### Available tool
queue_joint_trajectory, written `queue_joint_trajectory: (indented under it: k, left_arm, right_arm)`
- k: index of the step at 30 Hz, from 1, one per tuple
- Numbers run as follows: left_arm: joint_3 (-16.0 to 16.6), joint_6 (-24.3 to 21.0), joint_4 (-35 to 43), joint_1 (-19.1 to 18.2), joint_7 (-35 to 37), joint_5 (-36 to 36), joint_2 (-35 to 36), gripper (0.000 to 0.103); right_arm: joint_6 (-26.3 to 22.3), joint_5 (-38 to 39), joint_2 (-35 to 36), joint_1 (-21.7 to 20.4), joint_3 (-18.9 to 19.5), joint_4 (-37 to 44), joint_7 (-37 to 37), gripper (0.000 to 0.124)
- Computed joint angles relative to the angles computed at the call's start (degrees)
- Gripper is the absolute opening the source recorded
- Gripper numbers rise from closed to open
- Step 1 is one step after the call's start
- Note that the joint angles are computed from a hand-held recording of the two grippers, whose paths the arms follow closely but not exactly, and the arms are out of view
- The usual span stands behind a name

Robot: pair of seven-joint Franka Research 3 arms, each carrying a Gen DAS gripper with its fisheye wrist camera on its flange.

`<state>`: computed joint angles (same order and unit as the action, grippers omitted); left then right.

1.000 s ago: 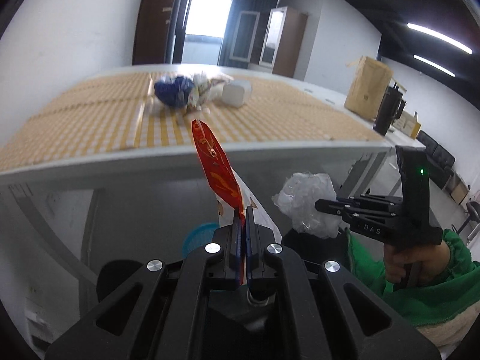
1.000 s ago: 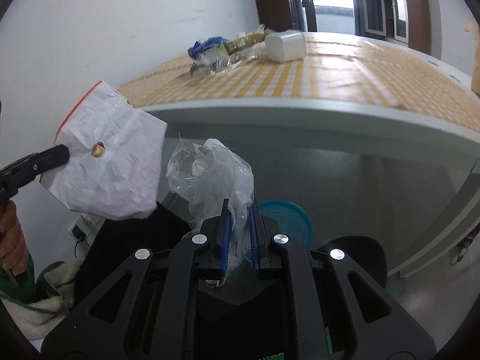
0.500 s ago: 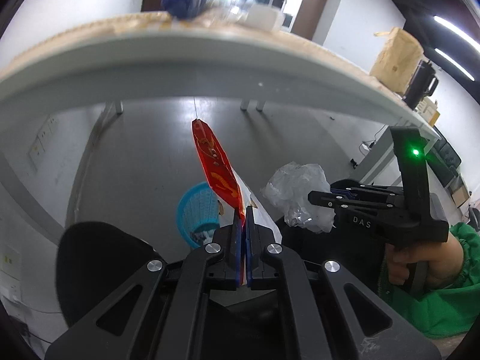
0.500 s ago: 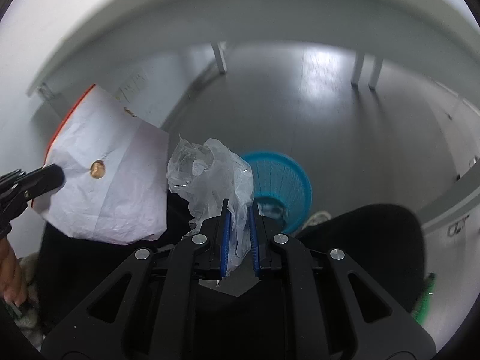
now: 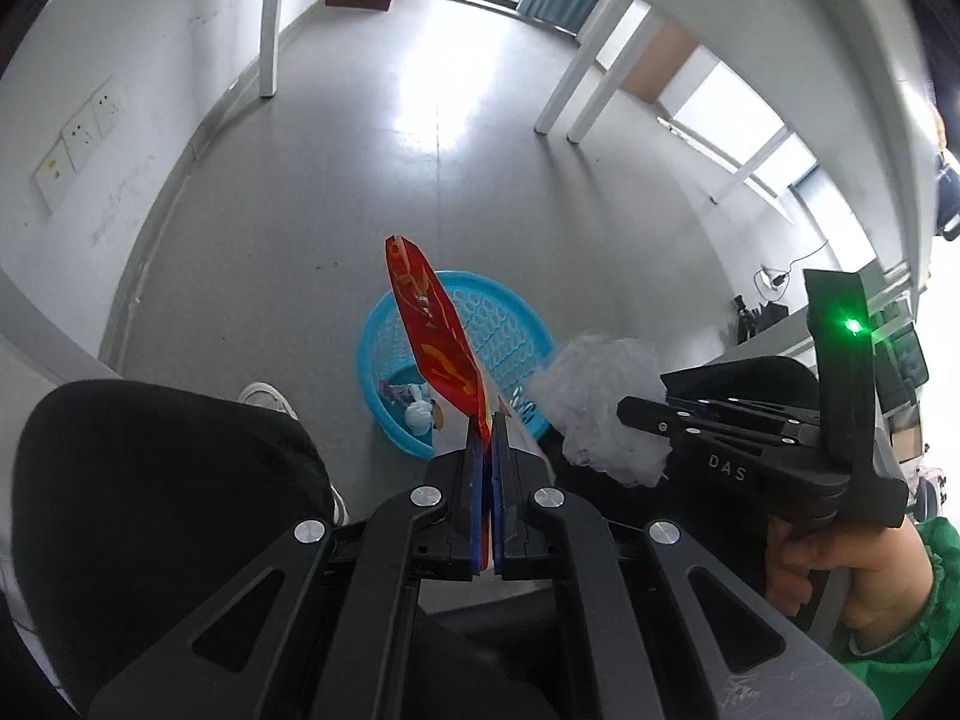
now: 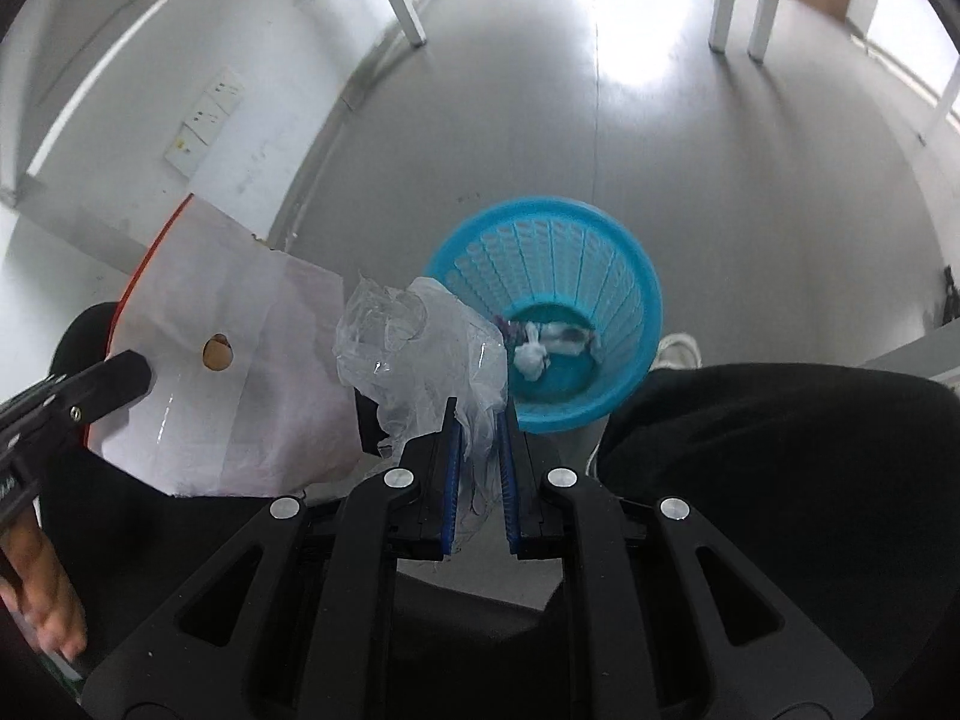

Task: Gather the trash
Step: 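Lift the paper bag and clear plastic bag and carry them over the wastebasket, then open both grippers to drop the paper bag and plastic bag into the basket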

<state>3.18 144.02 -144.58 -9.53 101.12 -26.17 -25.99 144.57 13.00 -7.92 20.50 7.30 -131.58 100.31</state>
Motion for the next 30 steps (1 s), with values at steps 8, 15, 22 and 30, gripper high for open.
queue_joint_trajectory:
  k: [8,15,22,30]
  left_arm:
    - [-2.38,2.09,4.73,1.29,0.27,1.46,8.72,0.001]
    - [-6.16,-0.12,12.34,5.09,-6.96,8.25,19.05,0.001]
    - [-9.01,-0.52,18.11,7.49,-11.52,13.26,27.08,0.001]
    - [-10.46,-0.68,21.70,8.82,-11.49,14.52,31.60,0.001]
  right_arm:
    - [-1.26,-2.24,8.86,-0.51,-0.84,6.42,2.26,0.011]
    - [-3.74,-1.64,15.24,-0.65,-1.88,11.80,0.85,0.011]
    - [-7.65,-3.64,23.24,-1.18,-3.76,19.41,3.56,0.011]
    - [-12.16,-6.05,31.03,-1.53,-5.33,27.66,6.74,0.011]
